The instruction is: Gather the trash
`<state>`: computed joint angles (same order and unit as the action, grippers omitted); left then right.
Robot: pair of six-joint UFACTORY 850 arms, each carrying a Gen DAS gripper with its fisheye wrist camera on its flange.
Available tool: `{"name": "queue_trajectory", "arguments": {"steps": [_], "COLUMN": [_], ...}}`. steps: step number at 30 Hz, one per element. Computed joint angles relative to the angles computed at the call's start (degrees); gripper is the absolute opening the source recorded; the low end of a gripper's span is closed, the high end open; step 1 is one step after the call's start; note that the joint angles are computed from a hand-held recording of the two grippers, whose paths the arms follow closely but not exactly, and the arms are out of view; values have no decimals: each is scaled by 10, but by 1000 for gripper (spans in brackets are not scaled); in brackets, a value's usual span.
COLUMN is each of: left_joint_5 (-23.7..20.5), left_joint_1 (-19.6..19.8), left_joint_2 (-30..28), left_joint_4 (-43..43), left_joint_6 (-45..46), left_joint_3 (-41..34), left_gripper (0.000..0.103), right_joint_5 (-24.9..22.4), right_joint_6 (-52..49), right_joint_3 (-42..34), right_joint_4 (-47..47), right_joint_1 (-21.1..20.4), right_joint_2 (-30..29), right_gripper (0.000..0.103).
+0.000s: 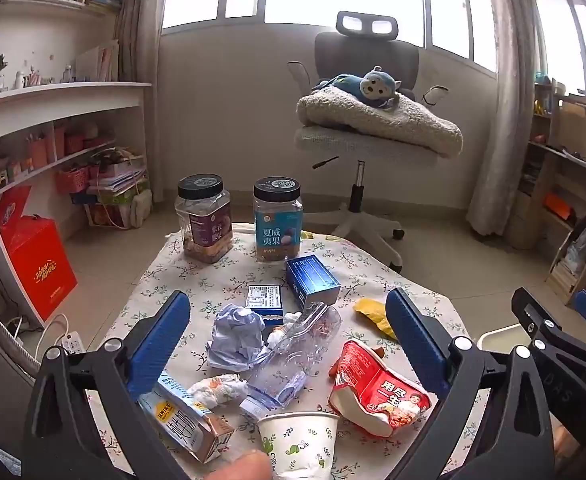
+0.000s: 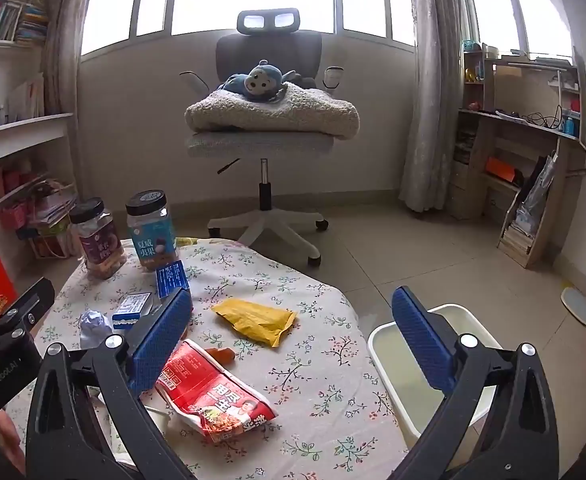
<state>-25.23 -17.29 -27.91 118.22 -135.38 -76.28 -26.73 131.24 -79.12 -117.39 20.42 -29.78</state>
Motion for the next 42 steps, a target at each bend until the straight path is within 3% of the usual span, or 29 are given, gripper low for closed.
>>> {"name": "queue_trajectory", "arguments": {"steps": [22, 25, 42], "left_joint_5": [4, 16, 23], "left_joint_1": [-15, -2, -1], "left_joint_2": [-4, -3, -4], "left_joint_4": [-64, -20, -26], "left_joint_6": [60, 25, 31], "left_joint_3": [-18, -9, -12], "left_gripper": [96, 96, 96], "right_joint_5": [-7, -5, -8], "right_joint_6": [17, 16, 26], "right_joint_3": [2, 2, 4], "right_joint_4": [-16, -16, -27], "right_joint_1": [-1, -1, -1], "right_joint_2": [-2, -2, -2], "right_gripper": [96, 96, 96]}}
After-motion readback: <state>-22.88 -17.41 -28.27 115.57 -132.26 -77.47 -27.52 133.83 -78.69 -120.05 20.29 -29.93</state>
